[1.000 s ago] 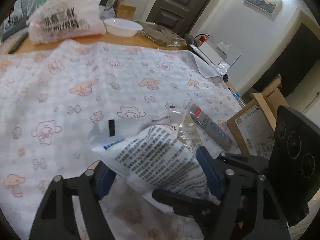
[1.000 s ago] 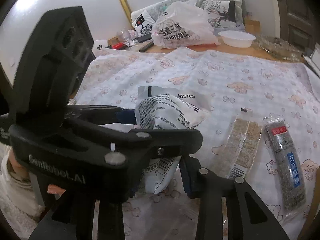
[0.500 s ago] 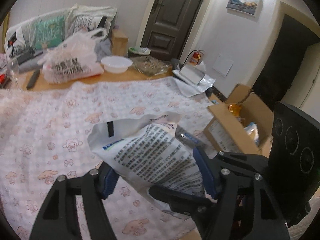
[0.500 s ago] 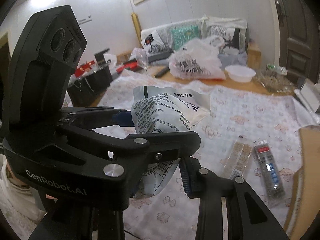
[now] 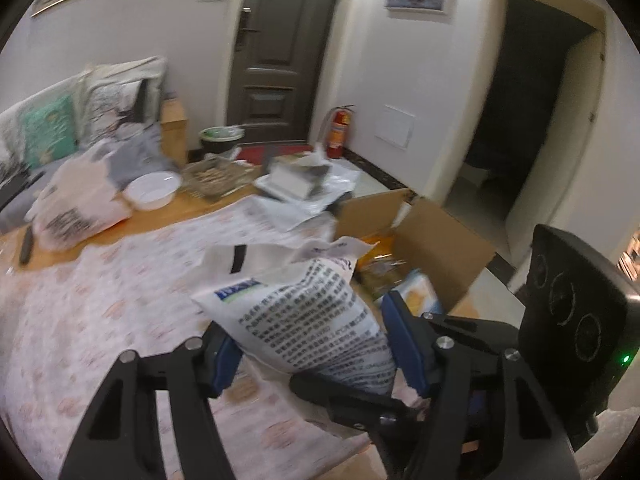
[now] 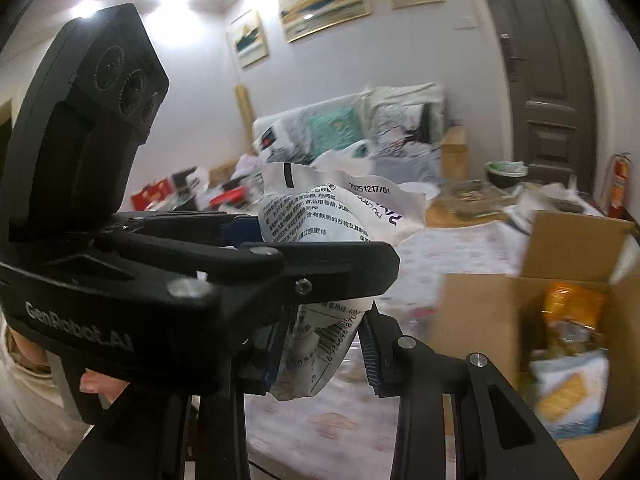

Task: Organize snacks
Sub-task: 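Carry the white bag into the cardboard box and open the right tool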

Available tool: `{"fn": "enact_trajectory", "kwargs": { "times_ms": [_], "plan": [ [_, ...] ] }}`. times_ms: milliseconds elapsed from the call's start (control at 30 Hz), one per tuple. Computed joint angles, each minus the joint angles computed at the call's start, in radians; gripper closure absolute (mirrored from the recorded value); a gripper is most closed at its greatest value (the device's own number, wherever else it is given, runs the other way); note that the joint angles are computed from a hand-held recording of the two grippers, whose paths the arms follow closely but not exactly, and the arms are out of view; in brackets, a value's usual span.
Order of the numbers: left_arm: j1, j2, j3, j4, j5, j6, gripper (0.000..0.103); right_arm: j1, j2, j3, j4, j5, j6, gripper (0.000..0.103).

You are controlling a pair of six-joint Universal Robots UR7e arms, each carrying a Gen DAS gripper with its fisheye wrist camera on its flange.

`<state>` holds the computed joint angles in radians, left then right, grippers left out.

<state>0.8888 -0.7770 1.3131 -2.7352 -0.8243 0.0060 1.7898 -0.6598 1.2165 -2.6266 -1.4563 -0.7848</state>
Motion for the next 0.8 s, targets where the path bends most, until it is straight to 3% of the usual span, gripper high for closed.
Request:
{"fn": "enact_trajectory", "kwargs": {
  "times_ms": [467, 667, 800],
  "plan": [
    [0.031, 0.371, -0.563, 0.316, -0.154, 0.064, 0.041, -0.111, -0.04, -0.081, -0.023, -0.059, 0.048, 0.075],
    [0.058, 0.496, -0.784, 0.457, -0.19, 0.052, 0.041, -0.134, -0.023, -0.129, -0.007, -0.089, 0.073, 0.075],
    [0.077, 0.538, -0.869, 0.515, -0.224, 0.033, 0.039, -0.146, -0.024, -0.139, 0.001, -0.078, 0.079, 0.075]
  ]
}}
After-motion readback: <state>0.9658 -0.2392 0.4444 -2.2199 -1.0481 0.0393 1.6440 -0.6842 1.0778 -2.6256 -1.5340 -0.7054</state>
